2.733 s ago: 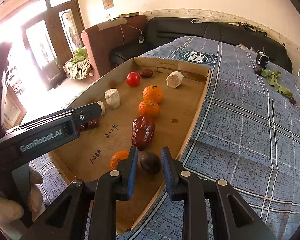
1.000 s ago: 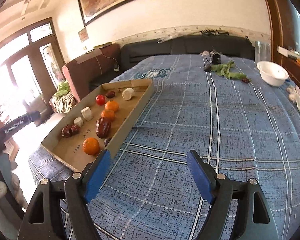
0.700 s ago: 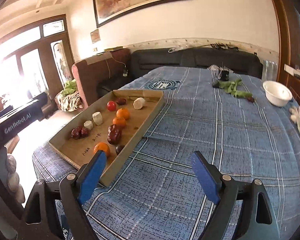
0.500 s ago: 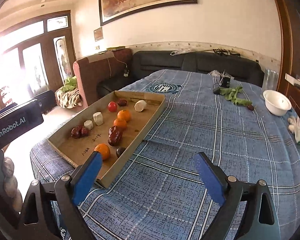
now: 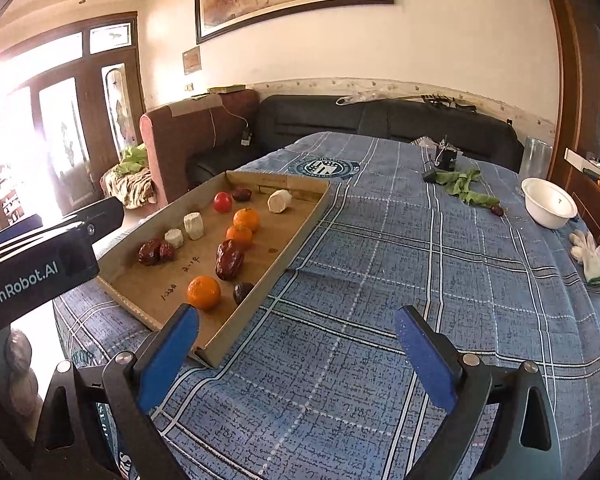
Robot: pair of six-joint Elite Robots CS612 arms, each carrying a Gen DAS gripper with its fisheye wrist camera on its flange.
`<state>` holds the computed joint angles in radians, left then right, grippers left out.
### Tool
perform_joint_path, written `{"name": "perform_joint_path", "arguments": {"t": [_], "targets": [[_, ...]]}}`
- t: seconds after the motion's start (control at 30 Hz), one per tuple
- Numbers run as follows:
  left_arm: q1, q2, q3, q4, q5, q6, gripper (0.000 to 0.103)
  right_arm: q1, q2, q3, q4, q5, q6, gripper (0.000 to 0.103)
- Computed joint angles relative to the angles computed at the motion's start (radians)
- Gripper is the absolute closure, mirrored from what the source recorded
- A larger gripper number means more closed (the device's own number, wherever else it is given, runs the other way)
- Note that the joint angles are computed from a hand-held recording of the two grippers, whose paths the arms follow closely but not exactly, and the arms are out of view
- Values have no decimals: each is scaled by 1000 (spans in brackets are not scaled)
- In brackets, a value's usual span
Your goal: Organize fruits
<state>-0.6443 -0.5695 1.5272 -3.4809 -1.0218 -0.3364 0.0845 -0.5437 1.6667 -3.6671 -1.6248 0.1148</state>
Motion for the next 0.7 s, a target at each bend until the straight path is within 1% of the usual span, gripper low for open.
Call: {"name": "perform_joint_path", "arguments": {"t": [0.4,0.7], "targets": [[17,0,4,24,-34,-39,0,13,4,-15,36,-8,-22,2],[29,3,-6,60,-69,-65,0,16,6,-28,62,-11,-28,2]]}}
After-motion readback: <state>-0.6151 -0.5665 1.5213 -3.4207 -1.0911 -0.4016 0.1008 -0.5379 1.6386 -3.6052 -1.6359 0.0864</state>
